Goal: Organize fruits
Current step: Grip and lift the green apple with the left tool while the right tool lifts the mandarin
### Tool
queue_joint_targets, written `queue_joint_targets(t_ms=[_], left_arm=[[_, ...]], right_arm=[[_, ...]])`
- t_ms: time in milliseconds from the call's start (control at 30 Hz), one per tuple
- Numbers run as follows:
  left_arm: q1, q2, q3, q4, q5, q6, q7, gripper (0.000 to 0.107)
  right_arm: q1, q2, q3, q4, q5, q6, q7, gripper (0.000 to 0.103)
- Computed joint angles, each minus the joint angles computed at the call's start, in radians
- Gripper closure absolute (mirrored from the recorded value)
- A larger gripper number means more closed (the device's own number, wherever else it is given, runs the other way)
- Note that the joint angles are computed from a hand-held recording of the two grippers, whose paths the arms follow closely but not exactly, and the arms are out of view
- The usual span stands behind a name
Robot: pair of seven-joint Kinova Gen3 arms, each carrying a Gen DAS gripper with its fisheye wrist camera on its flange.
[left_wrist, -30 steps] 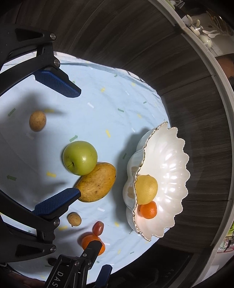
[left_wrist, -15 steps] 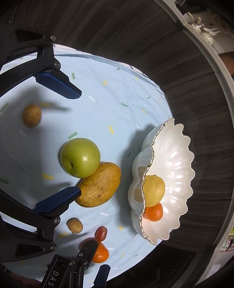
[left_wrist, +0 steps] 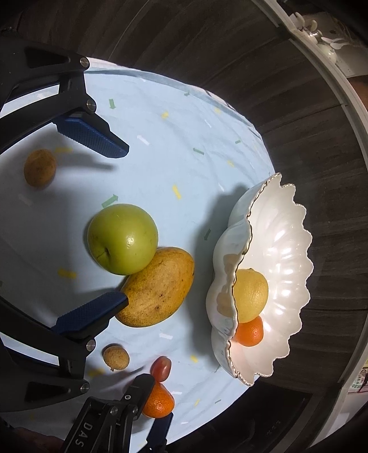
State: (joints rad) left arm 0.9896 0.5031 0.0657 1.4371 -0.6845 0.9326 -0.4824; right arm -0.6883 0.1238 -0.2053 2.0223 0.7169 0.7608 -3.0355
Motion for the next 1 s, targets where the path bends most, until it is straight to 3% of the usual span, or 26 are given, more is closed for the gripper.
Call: queue_joint_targets(t_ms=[300,367,567,700,833,1000], left_arm=[[-0.016,-0.013,0.001,0.032,0.010,-0.065,0.007,0.011],[-0.021,-0.018,0.003,0.039,0.015,-0.082,0.003,0.015],[-0.038,-0.038,0.013,0.068,0.038,-0.146,-0.028,0.035],[-0.038,-0.046,0.009,0.080,0.045,-0.165,-0.042,0.041],[-0.017,-0.050,-0.009,0.086,0.019,-0.153,-0.021,0.059],[-0.028,-0.051,0.000,0.088,0.020,-0.157,-0.023,0.059]], right_arm=[[0.008,0.006,0.009,0.010,-0.008,-0.046,0.017,0.052],[0.009,0.002,0.010,0.014,-0.005,-0.058,0.018,0.057],[0.014,-0.005,0.009,0.020,-0.011,-0.070,0.019,0.057],[0.015,-0.007,0.006,0.019,-0.014,-0.068,0.023,0.058],[0.011,-0.006,0.003,0.014,-0.010,-0.062,0.026,0.058],[0.007,-0.010,0.002,0.015,-0.003,-0.066,0.024,0.058]])
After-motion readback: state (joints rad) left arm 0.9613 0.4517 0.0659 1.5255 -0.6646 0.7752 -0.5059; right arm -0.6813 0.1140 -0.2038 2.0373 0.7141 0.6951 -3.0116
